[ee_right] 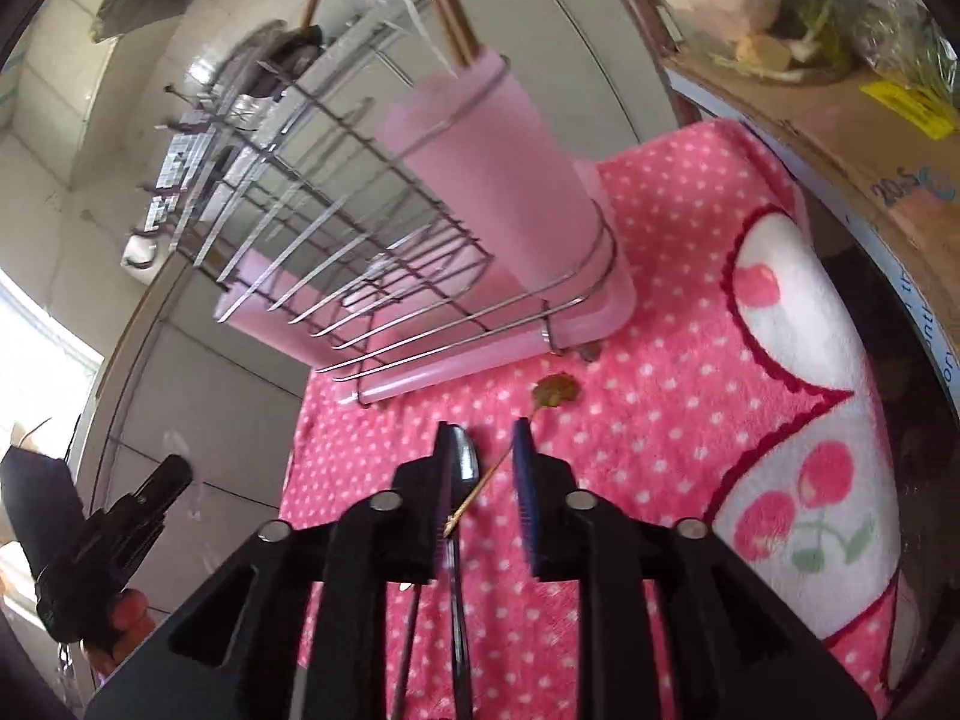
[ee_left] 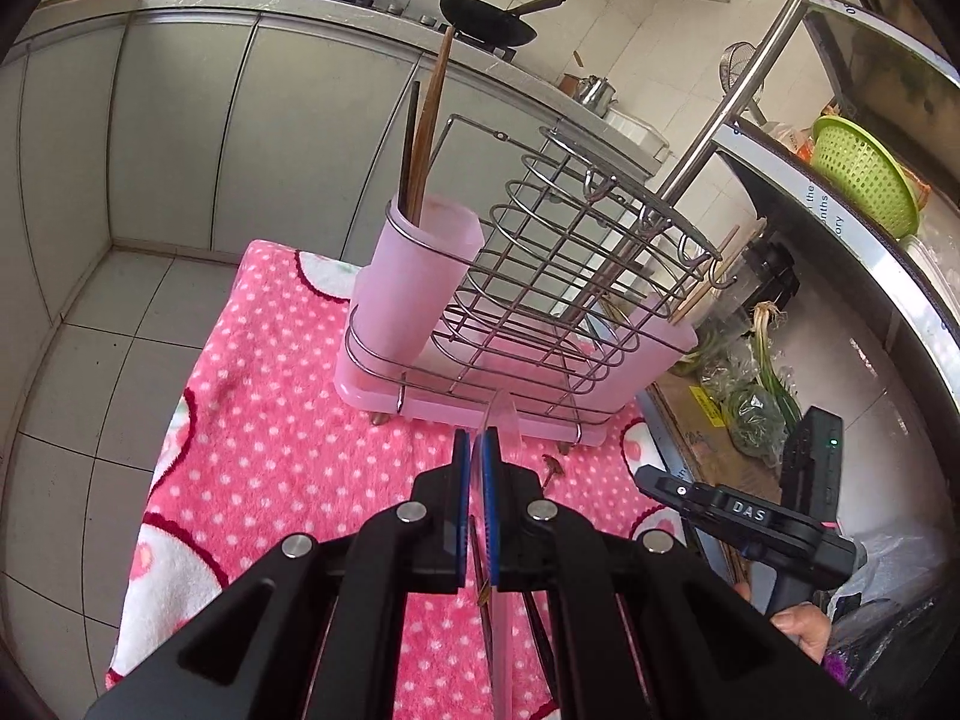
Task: Organize utensils
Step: 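Lift the clear utensil with the left tool while the right tool lifts the gold spoon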
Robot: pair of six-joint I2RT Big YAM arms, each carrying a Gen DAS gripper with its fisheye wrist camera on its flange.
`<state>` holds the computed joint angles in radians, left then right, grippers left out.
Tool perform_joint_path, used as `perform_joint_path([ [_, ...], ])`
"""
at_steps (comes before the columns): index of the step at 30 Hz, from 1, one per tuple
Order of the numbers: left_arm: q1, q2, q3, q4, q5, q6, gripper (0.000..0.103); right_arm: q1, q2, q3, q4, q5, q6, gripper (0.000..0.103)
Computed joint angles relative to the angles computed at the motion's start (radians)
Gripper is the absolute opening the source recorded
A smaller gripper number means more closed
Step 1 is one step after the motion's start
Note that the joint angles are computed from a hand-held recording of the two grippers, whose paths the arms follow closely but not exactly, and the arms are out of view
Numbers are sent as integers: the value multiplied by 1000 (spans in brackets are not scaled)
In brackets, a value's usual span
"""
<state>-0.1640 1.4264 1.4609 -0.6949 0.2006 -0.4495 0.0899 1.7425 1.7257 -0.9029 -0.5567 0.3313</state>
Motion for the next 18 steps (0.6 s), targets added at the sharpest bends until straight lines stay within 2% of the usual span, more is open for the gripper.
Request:
perform_joint_path([
  [1,2,4,1,-1,5,0,3,-3,26,20,-16,-17,14,40],
  [3,6,11,1,-2,11,-1,3,-10,94,82,-77,-77,62,40],
  [4,10,14,1,-2,15,-2,3,-13,129,108,-95,-135,100,40],
  [5,13,17,0,-1,18,-5,3,-13,152,124,-102,-157,127,40],
  [8,25,27,-3,4,31,-13,3,4,206,184,-146,-107,137,40],
  [11,35,37,-3,2,39,-10,3,19,231,204,-158,-76,166,40],
  [18,56,48,-7,4,53,-23,3,25,234,175,-56,-84,265,38],
])
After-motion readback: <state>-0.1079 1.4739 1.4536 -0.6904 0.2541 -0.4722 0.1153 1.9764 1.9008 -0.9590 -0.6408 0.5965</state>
